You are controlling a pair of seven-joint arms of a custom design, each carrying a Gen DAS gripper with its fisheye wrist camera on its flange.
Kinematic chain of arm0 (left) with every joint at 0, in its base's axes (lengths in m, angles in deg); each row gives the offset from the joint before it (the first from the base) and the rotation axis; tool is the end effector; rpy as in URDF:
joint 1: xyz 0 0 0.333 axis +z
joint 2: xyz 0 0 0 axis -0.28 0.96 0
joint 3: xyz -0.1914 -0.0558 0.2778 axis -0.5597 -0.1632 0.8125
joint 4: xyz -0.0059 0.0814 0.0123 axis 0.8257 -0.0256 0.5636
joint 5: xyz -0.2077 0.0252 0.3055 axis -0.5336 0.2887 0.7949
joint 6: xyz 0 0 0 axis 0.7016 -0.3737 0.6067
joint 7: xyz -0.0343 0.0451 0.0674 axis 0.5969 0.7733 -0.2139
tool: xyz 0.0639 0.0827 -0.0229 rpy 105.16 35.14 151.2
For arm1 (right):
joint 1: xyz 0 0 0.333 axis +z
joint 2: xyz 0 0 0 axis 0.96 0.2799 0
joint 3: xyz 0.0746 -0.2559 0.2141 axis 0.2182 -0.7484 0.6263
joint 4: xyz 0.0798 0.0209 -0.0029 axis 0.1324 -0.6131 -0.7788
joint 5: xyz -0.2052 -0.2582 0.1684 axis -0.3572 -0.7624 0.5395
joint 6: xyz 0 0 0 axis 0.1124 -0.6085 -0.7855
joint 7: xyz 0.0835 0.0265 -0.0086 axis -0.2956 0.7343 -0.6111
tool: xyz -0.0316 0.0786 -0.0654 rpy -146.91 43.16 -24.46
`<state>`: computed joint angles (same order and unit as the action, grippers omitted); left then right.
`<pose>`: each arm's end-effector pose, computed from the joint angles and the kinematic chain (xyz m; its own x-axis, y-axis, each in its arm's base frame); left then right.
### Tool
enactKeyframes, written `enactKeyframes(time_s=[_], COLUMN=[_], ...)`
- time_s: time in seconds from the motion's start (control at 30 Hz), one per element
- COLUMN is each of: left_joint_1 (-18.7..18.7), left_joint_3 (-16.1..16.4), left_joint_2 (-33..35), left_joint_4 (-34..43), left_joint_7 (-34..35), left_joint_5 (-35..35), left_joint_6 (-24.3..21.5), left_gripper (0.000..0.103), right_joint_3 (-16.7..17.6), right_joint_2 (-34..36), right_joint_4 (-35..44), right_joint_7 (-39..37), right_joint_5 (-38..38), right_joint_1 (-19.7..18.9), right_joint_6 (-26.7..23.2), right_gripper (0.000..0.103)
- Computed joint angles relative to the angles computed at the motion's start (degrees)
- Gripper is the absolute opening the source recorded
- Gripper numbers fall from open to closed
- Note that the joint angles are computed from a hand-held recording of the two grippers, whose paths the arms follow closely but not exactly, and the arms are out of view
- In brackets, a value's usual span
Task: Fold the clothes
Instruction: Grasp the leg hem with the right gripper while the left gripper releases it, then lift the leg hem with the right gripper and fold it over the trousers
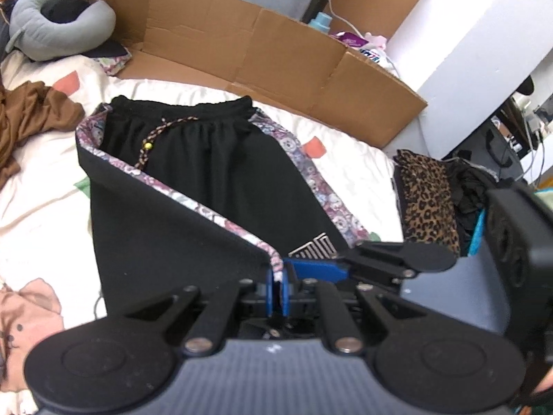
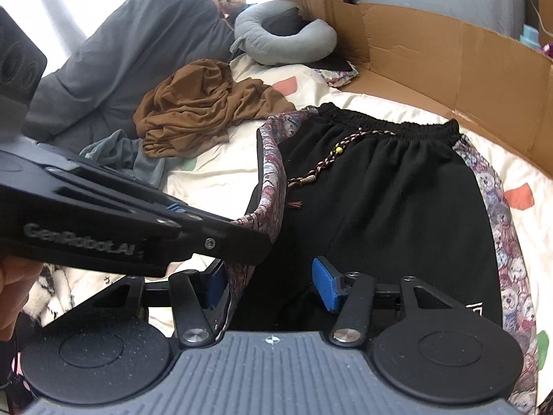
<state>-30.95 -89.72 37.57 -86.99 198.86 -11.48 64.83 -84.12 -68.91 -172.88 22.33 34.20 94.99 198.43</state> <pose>0.5064 -0.2829 0.5337 -0.5369 -0.7640 0.3578 -0.8135 0.3565 -0.4596 0.4259 0.1695 0.5317 0.3075 -0.9016 -0.3043 -0.7945 -0.0672 -0.6035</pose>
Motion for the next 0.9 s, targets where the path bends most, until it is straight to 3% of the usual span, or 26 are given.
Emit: enactKeyframes(time_s=[0.07,0.13,0.3,0.4,0.47,0.5,0.53,0.6,0.9], left_joint_1=[-0.09,-0.09,-0.08,-0.02,0.22,0.32,0.39,0.59,2.68], left_joint_3=[-0.14,-0.24,-0.53,-0.69,-0.61,-0.50,-0.36,0.09,1.55], left_joint_2=[0.26,0.49,0.90,1.18,0.97,0.62,0.22,-0.07,0.50], left_joint_4=[0.33,0.62,1.07,1.28,0.96,0.45,-0.24,-1.13,-5.38], left_joint_7=[0.03,0.20,1.01,1.66,1.85,1.98,2.34,2.27,-4.43], left_joint_5=[-0.23,-0.72,-2.36,-3.88,-5.53,-5.89,-5.91,-4.76,4.97], left_joint_6=[-0.15,-0.31,-0.44,0.05,1.22,2.50,4.09,6.06,5.45], left_gripper=[0.006,0.006,0.006,0.009,0.024,0.043,0.052,0.051,0.050], right_joint_3=[-1.11,-2.35,-3.55,-3.11,-2.63,-2.44,-2.30,-2.27,-2.05], right_joint_2=[0.13,0.18,-0.07,-0.54,-1.04,-1.38,-1.72,-2.66,-7.71], right_joint_4=[-0.29,-0.52,-0.89,-1.32,-1.69,-1.93,-2.17,-2.79,-5.92], right_joint_7=[-1.16,-3.11,-8.82,-10.07,-9.68,-9.04,-8.39,-7.45,-0.79], right_joint_5=[2.53,5.91,11.59,12.81,12.06,11.46,10.84,9.85,3.16], right_joint_1=[0.97,2.06,3.06,2.64,1.84,1.30,0.81,0.05,-4.31], right_joint_6=[0.43,0.69,1.03,1.80,1.65,1.34,1.03,0.58,-0.77], right_gripper=[0.047,0.037,0.003,0.001,0.001,0.001,0.001,0.001,0.001])
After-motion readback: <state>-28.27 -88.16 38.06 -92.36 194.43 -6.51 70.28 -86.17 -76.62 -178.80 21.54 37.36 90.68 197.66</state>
